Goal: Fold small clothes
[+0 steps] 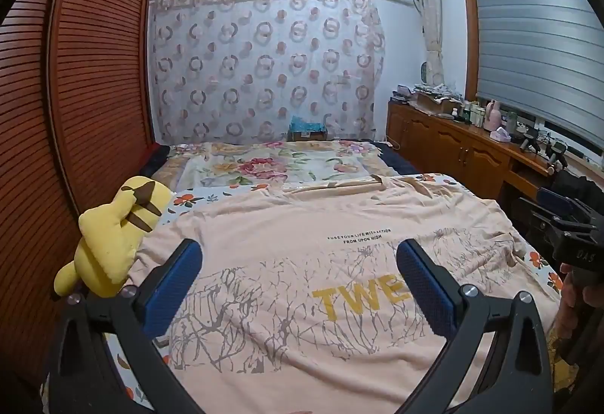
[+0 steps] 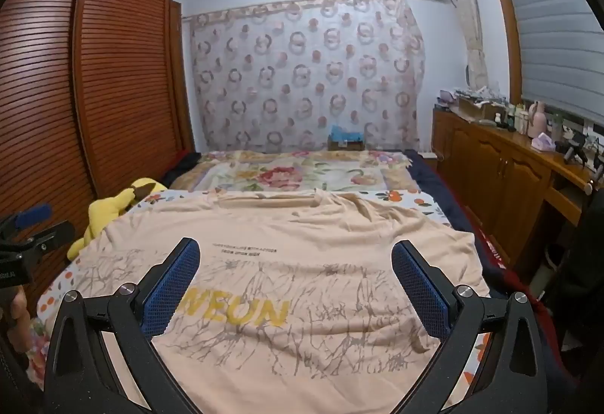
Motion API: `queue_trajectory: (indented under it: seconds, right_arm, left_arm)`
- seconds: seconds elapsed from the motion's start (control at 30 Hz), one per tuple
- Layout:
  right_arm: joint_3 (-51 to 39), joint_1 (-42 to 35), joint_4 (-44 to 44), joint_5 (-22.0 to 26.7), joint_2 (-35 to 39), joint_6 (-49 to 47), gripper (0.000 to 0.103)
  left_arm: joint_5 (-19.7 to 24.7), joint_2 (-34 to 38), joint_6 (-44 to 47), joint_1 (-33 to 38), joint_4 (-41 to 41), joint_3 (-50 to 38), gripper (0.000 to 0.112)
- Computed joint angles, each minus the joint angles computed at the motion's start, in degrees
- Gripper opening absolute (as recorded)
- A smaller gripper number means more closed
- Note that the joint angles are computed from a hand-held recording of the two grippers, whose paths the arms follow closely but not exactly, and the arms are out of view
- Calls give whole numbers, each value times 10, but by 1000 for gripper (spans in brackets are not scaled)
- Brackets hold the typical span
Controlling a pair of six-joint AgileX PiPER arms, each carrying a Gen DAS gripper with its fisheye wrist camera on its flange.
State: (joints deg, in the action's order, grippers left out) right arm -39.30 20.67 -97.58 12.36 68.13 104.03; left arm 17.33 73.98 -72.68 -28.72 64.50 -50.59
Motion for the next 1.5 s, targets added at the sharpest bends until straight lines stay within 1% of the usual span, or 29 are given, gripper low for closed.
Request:
queue_trajectory:
  seconds: [0.07, 0.13, 0.2, 0.23, 0.33, 1.5]
  right_arm:
    - [1, 7, 2, 10, 0, -4, 103]
    - [1, 3, 7, 1, -2, -3, 103]
    - [0, 6, 15, 4, -3, -14, 103]
    - [-1, 6, 25, 4, -2, -23, 103]
    - [-2, 6, 32, 4, -2, -30, 103]
    - [1, 7, 35, 3, -8, -32, 103]
  left_arm:
    - [-5, -2, 0, 3, 2, 4, 103]
    - [-4, -4, -8, 3, 5, 4, 103]
    - [-10, -6, 5, 7, -7, 4, 103]
    - [-3, -3, 6, 4, -11, 1, 103]
    - [-4, -4, 9, 5, -13, 1, 103]
    - [-3, -7, 6, 5, -6, 2, 103]
